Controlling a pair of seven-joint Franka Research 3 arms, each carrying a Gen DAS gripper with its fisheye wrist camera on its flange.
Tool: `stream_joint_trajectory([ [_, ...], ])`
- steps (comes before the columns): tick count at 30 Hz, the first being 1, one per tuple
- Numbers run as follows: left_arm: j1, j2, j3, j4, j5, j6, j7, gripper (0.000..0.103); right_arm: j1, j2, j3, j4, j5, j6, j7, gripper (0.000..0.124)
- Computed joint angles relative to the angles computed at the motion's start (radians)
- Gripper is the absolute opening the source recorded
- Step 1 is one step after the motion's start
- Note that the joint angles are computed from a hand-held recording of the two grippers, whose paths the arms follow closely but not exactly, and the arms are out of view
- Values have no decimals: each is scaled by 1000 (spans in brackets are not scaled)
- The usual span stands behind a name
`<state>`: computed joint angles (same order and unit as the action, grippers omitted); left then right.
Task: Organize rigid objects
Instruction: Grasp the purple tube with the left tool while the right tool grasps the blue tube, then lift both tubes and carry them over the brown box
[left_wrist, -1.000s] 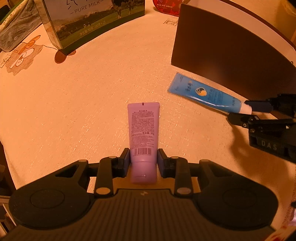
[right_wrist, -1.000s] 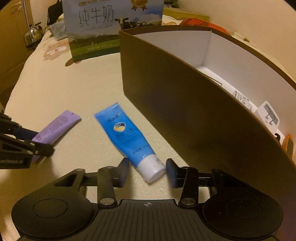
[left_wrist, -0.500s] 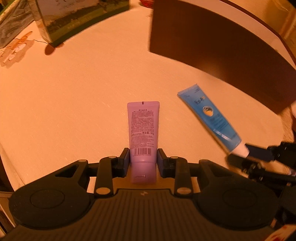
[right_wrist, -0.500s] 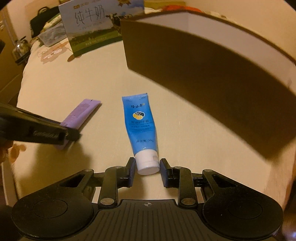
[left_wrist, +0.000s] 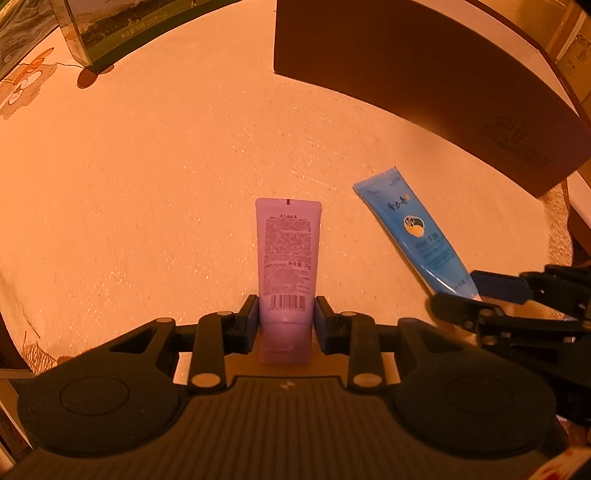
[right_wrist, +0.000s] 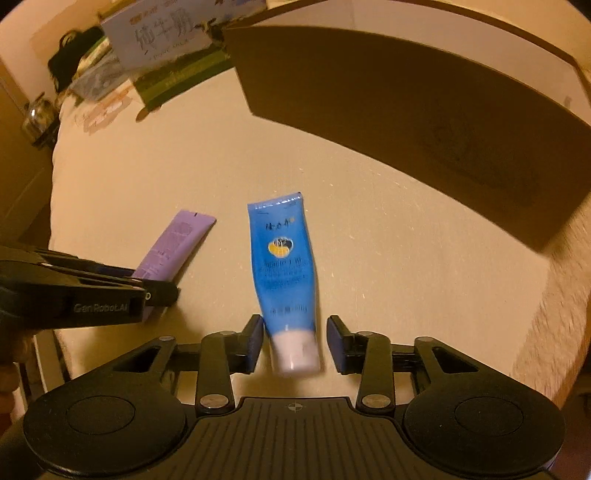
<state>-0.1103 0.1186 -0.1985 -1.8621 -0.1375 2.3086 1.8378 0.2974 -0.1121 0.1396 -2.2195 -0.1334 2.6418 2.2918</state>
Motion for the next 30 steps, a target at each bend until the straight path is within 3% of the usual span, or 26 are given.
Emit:
stream_joint_trajectory([
  [10, -9, 7, -5, 3, 15, 8, -10, 27, 12, 72, -17, 65, -63, -11, 0, 36],
  [22, -12, 22, -10, 17, 30, 17, -9, 28, 20, 77, -25, 67, -97, 0, 13, 41],
  [30, -17, 1, -11, -13, 38, 43, 1, 29, 19, 57, -24, 42, -98, 19, 9, 37],
])
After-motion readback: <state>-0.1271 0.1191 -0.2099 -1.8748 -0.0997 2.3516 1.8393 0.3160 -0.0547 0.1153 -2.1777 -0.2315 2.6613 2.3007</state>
